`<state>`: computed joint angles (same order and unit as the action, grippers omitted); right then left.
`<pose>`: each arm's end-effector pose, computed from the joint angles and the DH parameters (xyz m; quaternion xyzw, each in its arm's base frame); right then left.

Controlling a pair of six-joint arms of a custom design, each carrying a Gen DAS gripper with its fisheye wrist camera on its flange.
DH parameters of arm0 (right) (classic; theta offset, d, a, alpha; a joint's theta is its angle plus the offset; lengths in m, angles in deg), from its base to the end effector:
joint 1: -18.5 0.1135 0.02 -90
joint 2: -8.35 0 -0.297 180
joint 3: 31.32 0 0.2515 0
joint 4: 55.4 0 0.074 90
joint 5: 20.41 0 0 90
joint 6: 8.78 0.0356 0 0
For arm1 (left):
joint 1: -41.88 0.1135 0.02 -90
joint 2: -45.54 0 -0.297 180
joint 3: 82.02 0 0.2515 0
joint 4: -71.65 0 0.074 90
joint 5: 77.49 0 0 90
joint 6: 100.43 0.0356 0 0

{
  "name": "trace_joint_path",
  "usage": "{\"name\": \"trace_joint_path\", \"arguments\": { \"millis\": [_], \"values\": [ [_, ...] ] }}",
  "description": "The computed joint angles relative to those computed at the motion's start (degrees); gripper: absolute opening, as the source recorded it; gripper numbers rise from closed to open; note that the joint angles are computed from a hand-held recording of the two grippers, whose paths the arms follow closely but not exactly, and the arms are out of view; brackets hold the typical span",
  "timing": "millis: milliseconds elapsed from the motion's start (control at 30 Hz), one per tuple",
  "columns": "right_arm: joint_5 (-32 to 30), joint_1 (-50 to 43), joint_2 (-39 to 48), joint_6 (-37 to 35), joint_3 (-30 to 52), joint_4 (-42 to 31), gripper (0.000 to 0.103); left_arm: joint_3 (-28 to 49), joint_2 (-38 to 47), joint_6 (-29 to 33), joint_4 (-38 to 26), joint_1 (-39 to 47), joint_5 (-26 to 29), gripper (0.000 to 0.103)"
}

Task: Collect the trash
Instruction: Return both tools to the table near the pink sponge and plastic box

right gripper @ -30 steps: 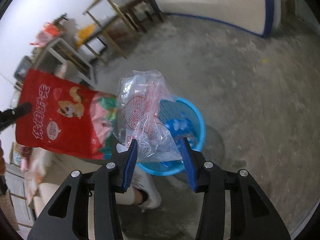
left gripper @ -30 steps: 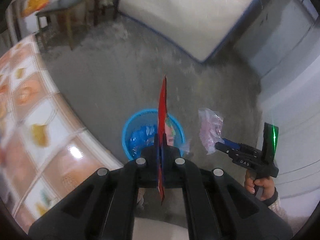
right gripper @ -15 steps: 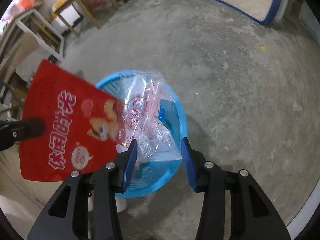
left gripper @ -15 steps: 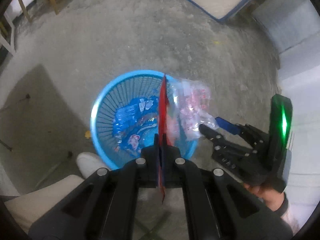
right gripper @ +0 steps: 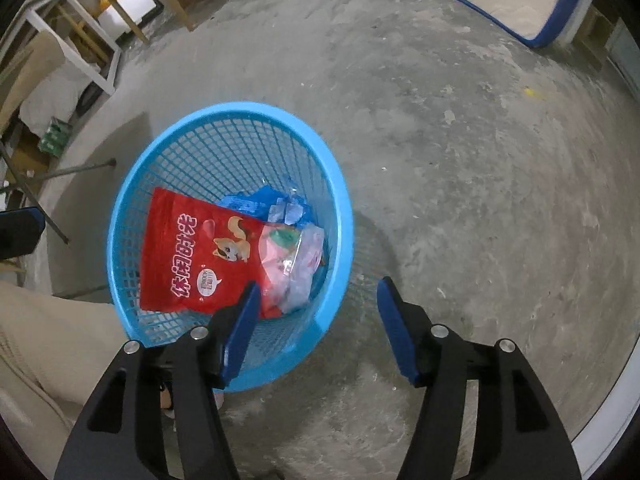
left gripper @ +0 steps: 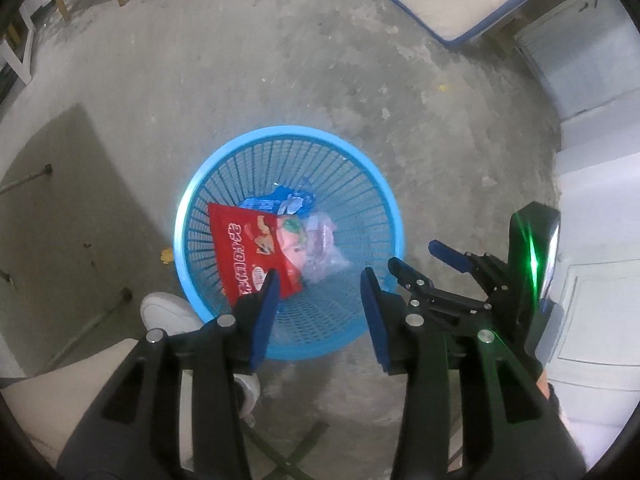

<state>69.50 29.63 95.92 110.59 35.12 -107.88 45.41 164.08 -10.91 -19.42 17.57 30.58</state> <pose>0.2678 0.0527 0.2144 0.1568 0.9773 0.0501 0.1335 0.3828 -0.1850 0.3064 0.2139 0.9619 -0.1675 0.0321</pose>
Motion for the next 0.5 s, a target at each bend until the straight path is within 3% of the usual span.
{"name": "trace_joint_path", "arguments": {
  "millis": [300, 467, 500],
  "values": [
    [-0.40, 0.36, -9.60, 3.53, -1.20, -3.92, 0.059, 0.87, -8.14, 1.65, -3.89, 2.22, 6.37, 0.055],
    [-1.35, 2.69, -14.78, 6.20, 0.82, -7.30, 0.060, -1.05, -13.47, 1.24, -5.55, 5.71, 10.63, 0.055],
    [-1.85, 3.46, -15.63, 6.65, 1.82, -8.22, 0.065, -1.62, -14.90, 1.57, -5.30, 6.52, 11.35, 0.055]
  ]
}}
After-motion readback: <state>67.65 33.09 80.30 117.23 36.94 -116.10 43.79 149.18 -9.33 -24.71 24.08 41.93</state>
